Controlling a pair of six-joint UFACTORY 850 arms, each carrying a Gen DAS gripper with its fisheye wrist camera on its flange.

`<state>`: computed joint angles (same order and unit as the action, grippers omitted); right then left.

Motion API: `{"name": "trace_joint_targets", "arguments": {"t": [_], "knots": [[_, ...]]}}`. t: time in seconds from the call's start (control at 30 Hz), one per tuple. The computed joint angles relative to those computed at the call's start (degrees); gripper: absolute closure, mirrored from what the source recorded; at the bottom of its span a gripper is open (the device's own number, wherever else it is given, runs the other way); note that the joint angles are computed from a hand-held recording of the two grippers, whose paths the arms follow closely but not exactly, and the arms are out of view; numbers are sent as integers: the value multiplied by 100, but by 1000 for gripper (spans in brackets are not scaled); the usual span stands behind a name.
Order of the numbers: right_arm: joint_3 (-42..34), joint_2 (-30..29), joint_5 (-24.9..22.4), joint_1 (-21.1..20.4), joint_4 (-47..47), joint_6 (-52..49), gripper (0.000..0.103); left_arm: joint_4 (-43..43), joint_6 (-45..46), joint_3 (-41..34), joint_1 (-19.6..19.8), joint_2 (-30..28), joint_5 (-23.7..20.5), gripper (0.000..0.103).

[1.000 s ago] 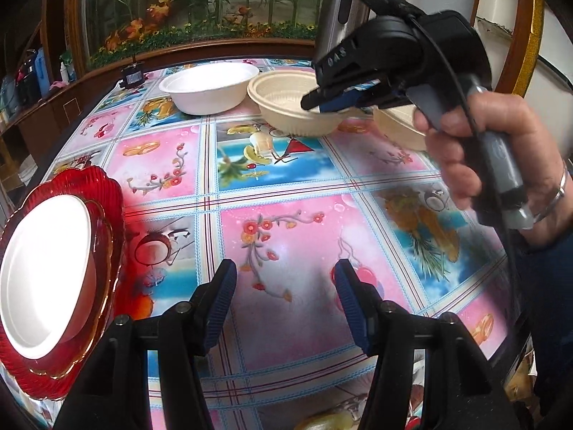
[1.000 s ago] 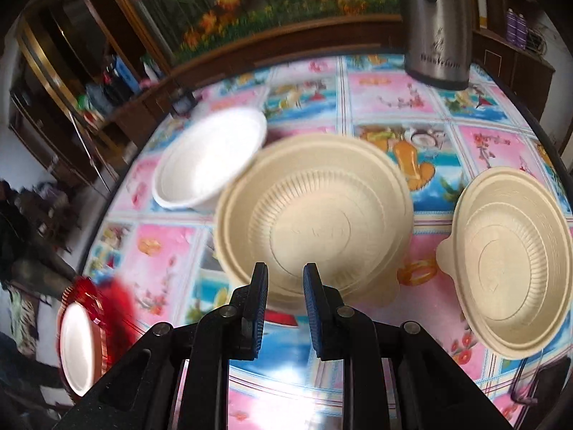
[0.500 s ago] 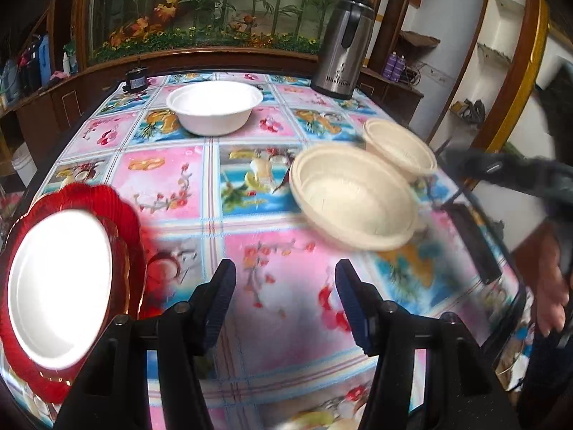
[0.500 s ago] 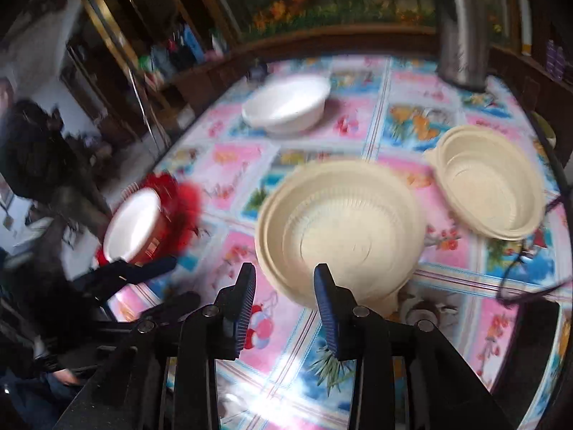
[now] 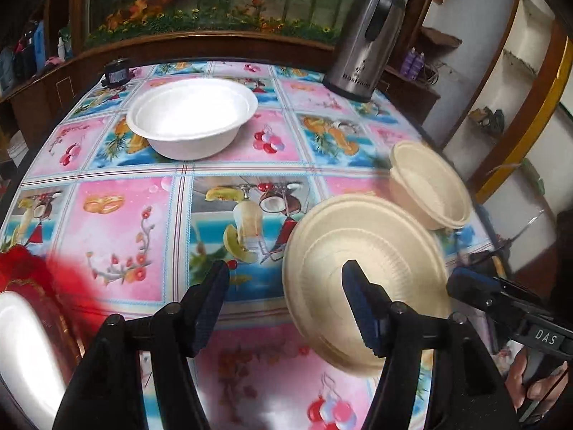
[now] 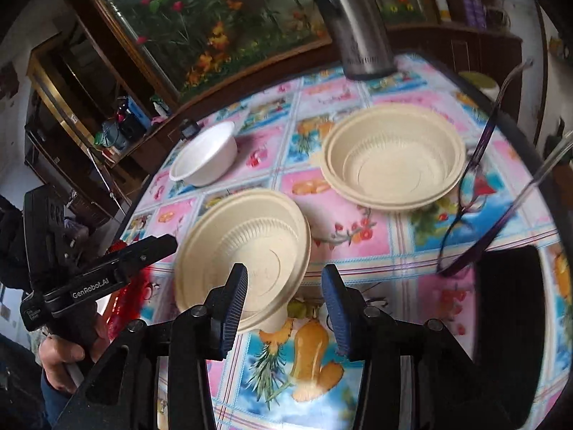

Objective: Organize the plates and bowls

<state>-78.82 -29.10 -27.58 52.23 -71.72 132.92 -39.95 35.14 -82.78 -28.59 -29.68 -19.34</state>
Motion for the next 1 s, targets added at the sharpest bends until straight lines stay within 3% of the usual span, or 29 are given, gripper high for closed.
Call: {"name": "trace_joint_targets", "arguments": {"t": [0.07, 0.1, 0.13, 0.2, 0.3, 0.37, 0.6, 0.87, 1.0], "knots": [[-56, -110, 13, -62, 70, -42, 61, -164, 278, -72, -12, -114, -51, 73], [-90, -179, 29, -103, 34, -39, 80, -466, 579, -97, 9, -151, -158, 91], [-133, -221, 75, -140, 46, -80, 87, -697, 818, -55, 8, -137, -81, 90], [-223, -317, 19, -182, -121, 53, 88, -812, 1093, 74, -36, -62, 261, 90], [-529, -499, -490, -111, -120, -348, 91, -1939, 2139, 162, 47, -14, 179, 91], [-607, -584, -655, -95, -184, -377, 91, -2233, 2461, 223, 33, 13, 361, 91], [-364, -454, -544, -110, -829, 271, 91, -2014, 2319, 214, -19, -15, 436, 91], [-380, -449, -606, -90, -927, 260, 91, -2027, 2333, 219, -39, -24, 470, 91], [-387, -451, -700, -64, -1004, 305, 91, -2436, 2750, 271, -32, 20, 506, 91]]}}
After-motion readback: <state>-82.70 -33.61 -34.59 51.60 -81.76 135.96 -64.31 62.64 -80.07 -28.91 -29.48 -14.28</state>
